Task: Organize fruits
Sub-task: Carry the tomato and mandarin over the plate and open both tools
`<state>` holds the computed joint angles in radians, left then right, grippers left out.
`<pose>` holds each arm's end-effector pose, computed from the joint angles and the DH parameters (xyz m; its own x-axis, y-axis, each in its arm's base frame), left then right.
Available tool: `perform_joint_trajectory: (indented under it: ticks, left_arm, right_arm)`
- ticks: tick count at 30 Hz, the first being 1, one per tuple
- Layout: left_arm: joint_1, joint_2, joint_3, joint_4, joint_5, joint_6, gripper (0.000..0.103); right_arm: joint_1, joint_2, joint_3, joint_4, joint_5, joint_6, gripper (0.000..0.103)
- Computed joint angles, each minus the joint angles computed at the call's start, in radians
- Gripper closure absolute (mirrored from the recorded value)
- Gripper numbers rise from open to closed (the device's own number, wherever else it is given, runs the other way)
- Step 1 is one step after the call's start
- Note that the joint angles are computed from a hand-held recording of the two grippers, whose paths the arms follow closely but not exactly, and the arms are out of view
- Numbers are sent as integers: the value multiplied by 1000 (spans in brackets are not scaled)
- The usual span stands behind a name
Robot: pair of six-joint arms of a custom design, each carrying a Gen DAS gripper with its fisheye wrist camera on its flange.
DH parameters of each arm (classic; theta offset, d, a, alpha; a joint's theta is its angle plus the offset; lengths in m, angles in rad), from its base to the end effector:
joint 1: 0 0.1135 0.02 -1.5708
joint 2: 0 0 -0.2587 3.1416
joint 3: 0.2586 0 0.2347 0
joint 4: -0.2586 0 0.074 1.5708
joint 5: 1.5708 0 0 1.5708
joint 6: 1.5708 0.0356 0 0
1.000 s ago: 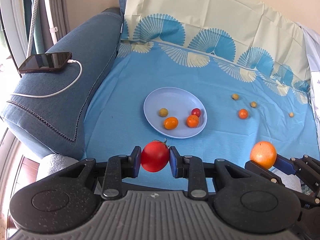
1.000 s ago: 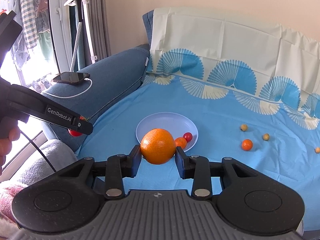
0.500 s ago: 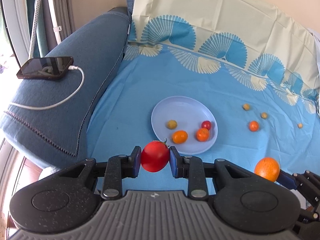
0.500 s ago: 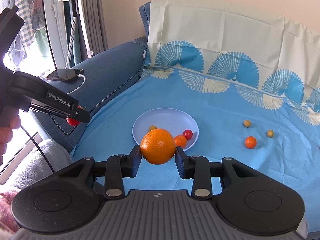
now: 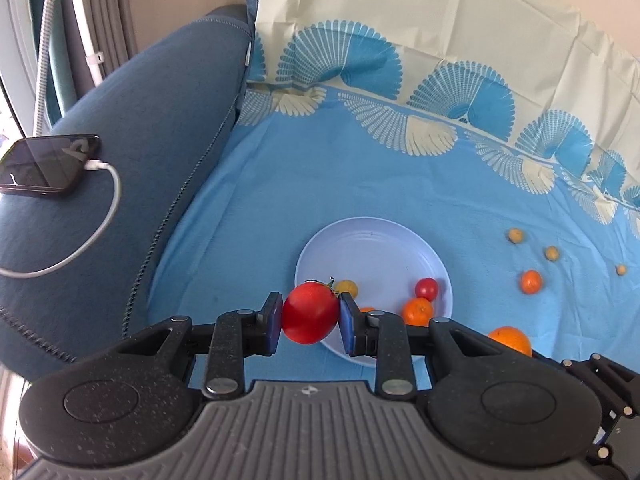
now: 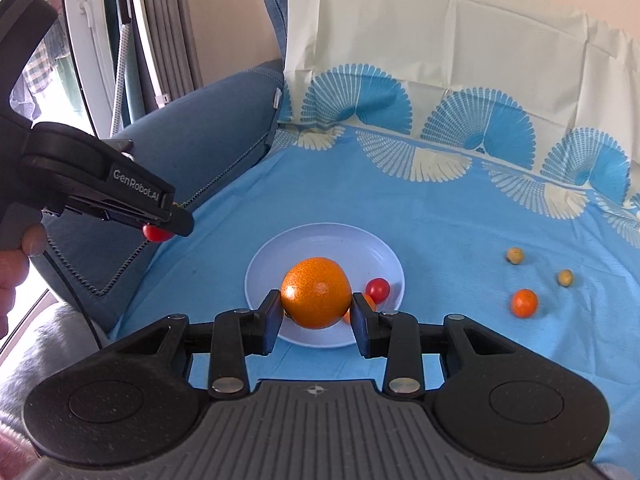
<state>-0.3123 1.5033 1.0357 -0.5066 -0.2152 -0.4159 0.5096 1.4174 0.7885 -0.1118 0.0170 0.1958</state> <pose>0.2814 -0.0829 0.2329 -0.7953 -0.1580 -0.5853 -0.1479 0.9868 -0.0654 0.2448 0.1361 0.2103 -0.6706 -0.1519 -0.7261 -0.3531 0.9262 0.1323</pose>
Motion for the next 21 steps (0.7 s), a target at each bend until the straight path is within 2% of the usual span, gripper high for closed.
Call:
perform_joint_trajectory:
  ticks: [7,11,20,21]
  left_arm:
    - [39,207,95,58,36,40,70]
    - [34,332,155,109,27,67,70]
    - [41,560,314,124,1,108,70]
    - [47,571,320,134,4,107,62]
  right_arm:
    - [-30,203,86,68,-25,-24,65]
    - [-52,328,141,96,-42,-41,65]
    - [-73,524,262,114,-62,-78,65]
    - [-73,539,273,117,-62,-78,65]
